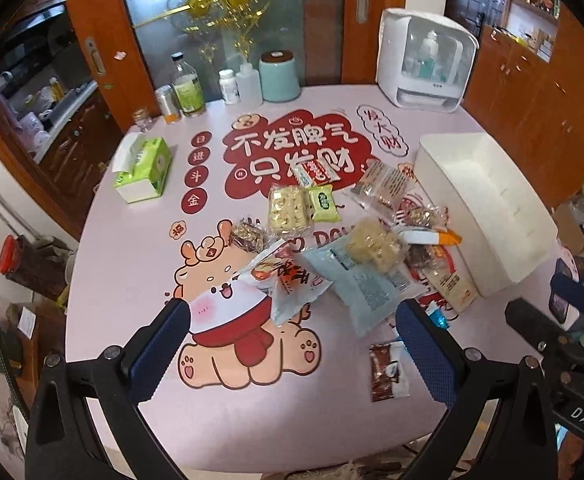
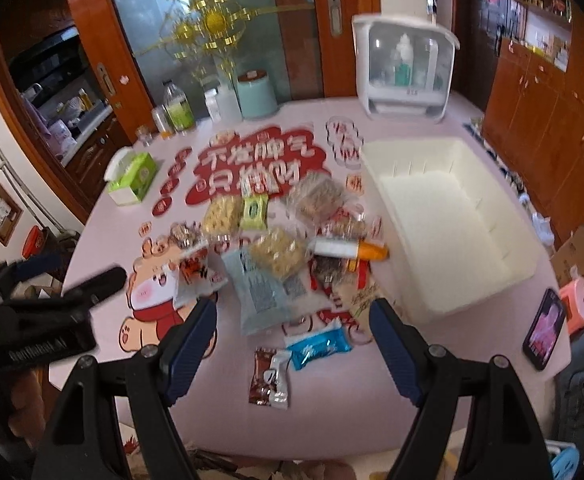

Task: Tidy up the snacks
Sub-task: 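Grasp the red-printed bread packet with the left gripper while the right grasps the brown chocolate wrapper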

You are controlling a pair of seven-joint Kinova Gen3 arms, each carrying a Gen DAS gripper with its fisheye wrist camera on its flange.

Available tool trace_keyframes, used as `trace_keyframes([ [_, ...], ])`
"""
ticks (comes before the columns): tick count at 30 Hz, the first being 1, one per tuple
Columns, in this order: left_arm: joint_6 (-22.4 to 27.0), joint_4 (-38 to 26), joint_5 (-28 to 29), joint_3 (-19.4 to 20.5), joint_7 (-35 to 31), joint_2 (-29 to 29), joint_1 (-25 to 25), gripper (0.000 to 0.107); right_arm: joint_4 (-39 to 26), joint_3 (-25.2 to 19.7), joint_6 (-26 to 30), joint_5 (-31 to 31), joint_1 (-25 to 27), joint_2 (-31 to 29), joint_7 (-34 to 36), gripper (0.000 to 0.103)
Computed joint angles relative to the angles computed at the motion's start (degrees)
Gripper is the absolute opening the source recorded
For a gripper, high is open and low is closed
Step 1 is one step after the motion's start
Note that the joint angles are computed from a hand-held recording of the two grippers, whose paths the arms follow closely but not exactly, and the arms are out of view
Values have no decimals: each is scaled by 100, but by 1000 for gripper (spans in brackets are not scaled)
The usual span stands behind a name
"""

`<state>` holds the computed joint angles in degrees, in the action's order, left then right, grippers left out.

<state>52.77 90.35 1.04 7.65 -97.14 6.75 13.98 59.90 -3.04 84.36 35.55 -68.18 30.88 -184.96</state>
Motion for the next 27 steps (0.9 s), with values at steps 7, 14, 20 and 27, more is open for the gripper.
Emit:
trace_keyframes([
  [7,80,-454,342,-113,-905,779,-516,102,124,-129,-553,-848,392,350,-122,79],
  [14,902,-1270,739,-69,-1396,1929,-754,102,799,-225,-1659,-1623,781,496,-260,79],
  [20,1343,-1807,1068,-46,-1021,2600,-722,102,1118,-273,-2363,-2123,965,690,-112,76],
  [27,1680,-2580,921,-189,44,3296,-351,102,857,-182,-2234,-2312,996,1005,246,76],
])
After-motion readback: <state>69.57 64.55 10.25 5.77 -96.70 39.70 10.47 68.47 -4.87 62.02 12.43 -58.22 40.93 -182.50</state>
